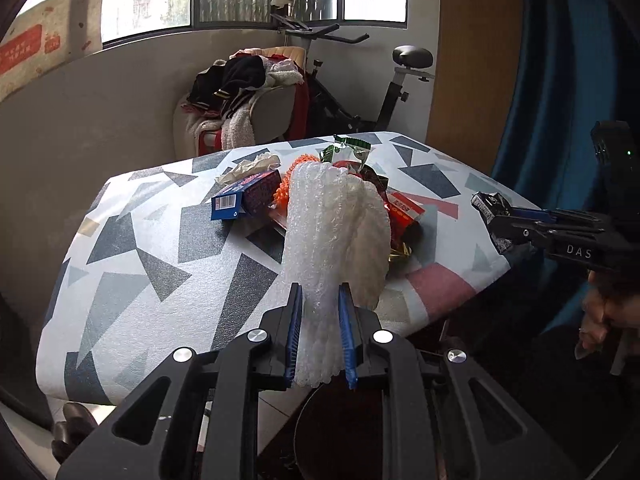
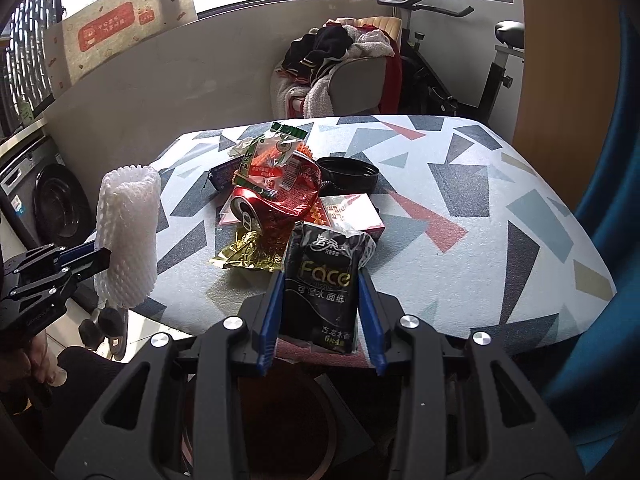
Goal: Collect trash
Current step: 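Carry both items down to the brown bin and open both tools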
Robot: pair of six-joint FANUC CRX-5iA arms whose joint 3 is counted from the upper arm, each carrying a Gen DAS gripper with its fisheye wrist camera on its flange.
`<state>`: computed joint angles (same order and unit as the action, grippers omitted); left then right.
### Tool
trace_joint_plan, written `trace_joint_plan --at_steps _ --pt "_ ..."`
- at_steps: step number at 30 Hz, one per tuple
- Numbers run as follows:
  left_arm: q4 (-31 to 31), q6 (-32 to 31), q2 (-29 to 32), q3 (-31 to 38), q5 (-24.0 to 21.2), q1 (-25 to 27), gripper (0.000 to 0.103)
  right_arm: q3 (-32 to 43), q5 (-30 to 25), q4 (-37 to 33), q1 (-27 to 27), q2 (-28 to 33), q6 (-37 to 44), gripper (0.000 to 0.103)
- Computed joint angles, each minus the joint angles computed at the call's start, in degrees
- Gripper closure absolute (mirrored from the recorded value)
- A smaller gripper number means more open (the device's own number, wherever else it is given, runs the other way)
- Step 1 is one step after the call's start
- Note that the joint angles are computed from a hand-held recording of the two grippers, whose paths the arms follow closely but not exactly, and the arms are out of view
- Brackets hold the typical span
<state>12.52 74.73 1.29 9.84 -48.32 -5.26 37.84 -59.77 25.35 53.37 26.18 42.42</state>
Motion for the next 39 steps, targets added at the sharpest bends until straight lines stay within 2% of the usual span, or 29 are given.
trace_joint_plan --at_steps 5,11,12,14,15,16,25,29,33,39 --pt "1.89 -1.88 -3.15 -5.86 -0.50 -0.89 0.085 -4.56 1.66 1.18 1.61 -2.29 -1.70 0.065" --pt "4.39 -4.88 -3.93 -9.62 -1.56 -1.36 0.083 -7.47 2.57 0.60 2.43 -3.65 -2.44 0.065" --pt "5.17 -5.65 -3.76 -9.90 -1.88 -1.27 0.079 -7.68 2.67 0.48 2.52 -3.72 -2.48 0.065" --pt "6.46 -6.56 -3.70 -10.55 -1.88 -1.14 0.060 -8.39 3.16 0.12 2.67 -3.97 -2.70 0.065" --pt "7.05 -6.92 -4.10 -11.27 -0.97 -1.03 0.043 -8.64 3.31 -0.10 2.75 -4.01 -2.78 0.065" --pt "7.42 -7.13 -4.59 -12.00 0.13 -0.90 0.037 -8.89 3.45 -0.48 2.83 -4.06 -2.76 0.065" --pt "2.38 -2.26 -7.79 -13.15 4.79 1.49 0.012 -8.78 2.83 -9.18 3.67 -2.30 1.74 0.064" --pt "0.97 -0.35 -9.68 -14.86 6.80 3.17 0.010 -6.18 -1.03 -12.85 3.62 0.18 5.08 0.064" --pt "1.42 1.23 -11.02 -17.31 8.65 4.30 0.008 -4.66 -1.98 -14.63 3.35 1.37 6.24 0.064" --pt "-2.39 4.89 -10.09 -16.21 6.97 3.66 0.007 -2.16 -4.88 -16.32 3.47 3.24 8.62 0.063"
